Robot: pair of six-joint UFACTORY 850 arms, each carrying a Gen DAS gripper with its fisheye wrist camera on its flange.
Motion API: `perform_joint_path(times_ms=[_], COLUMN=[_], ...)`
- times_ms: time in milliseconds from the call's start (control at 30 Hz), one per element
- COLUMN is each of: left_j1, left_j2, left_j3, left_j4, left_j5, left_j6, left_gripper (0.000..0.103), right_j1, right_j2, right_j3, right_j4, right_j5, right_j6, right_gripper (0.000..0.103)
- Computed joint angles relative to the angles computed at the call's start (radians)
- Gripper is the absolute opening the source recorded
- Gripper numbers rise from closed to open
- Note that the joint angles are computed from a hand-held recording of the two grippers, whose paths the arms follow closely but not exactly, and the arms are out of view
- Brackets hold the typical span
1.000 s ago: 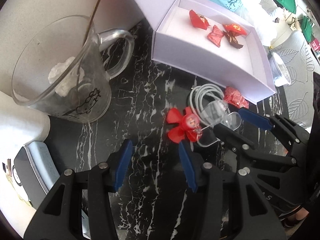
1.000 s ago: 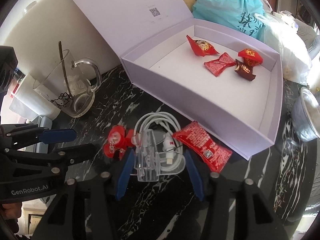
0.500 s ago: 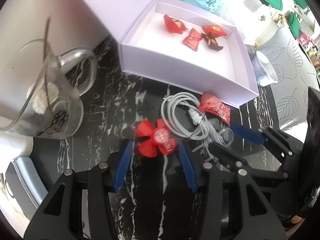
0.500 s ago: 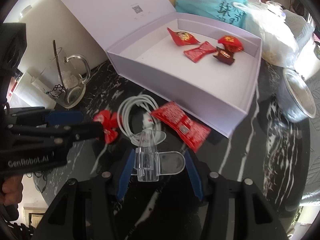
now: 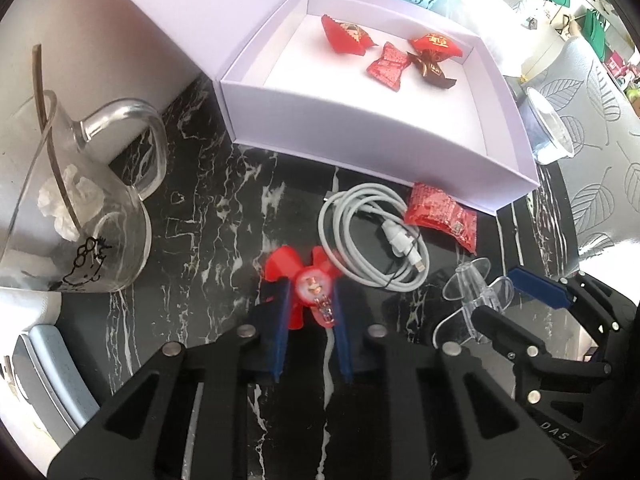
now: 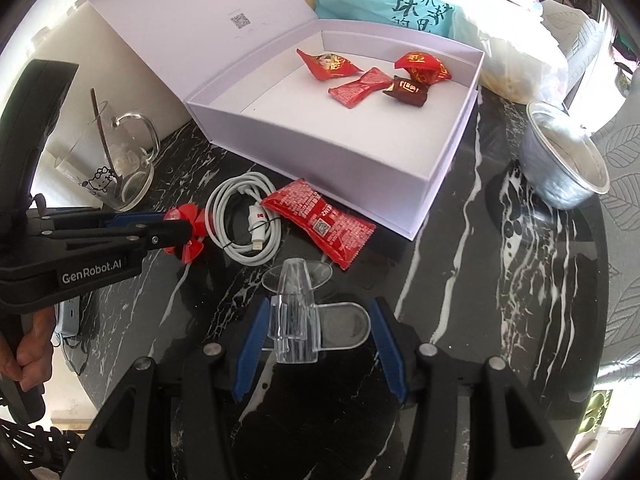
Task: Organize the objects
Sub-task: 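Grasp the clear plastic toy with the right gripper while the left grasps the red fan, then carry the clear toy with the right gripper while the left carries the red fan into the box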
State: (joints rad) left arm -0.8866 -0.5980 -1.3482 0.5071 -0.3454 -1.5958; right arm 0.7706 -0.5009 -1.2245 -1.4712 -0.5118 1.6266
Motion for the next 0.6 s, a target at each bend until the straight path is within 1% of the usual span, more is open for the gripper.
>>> perform_joint_path(times_ms=[267, 600], left_j1=[-0.010, -0.034], left_j2=[0.011, 0.073], left_j3=[-0.009, 0.006], left_j4=[-0.008, 0.012], left_j5=[-0.031, -0.078], left_j6=[0.015, -0.013], left_gripper=[0.019, 0.019], right_j1=[0.005, 0.029], right_j2=[0.029, 0.103], right_j3=[0.027, 0.081], right_j4=[-0.022, -0.024], right_j5=[0.010, 0.006], right_j6=[0.022, 0.042], right_gripper=[0.053, 0.053])
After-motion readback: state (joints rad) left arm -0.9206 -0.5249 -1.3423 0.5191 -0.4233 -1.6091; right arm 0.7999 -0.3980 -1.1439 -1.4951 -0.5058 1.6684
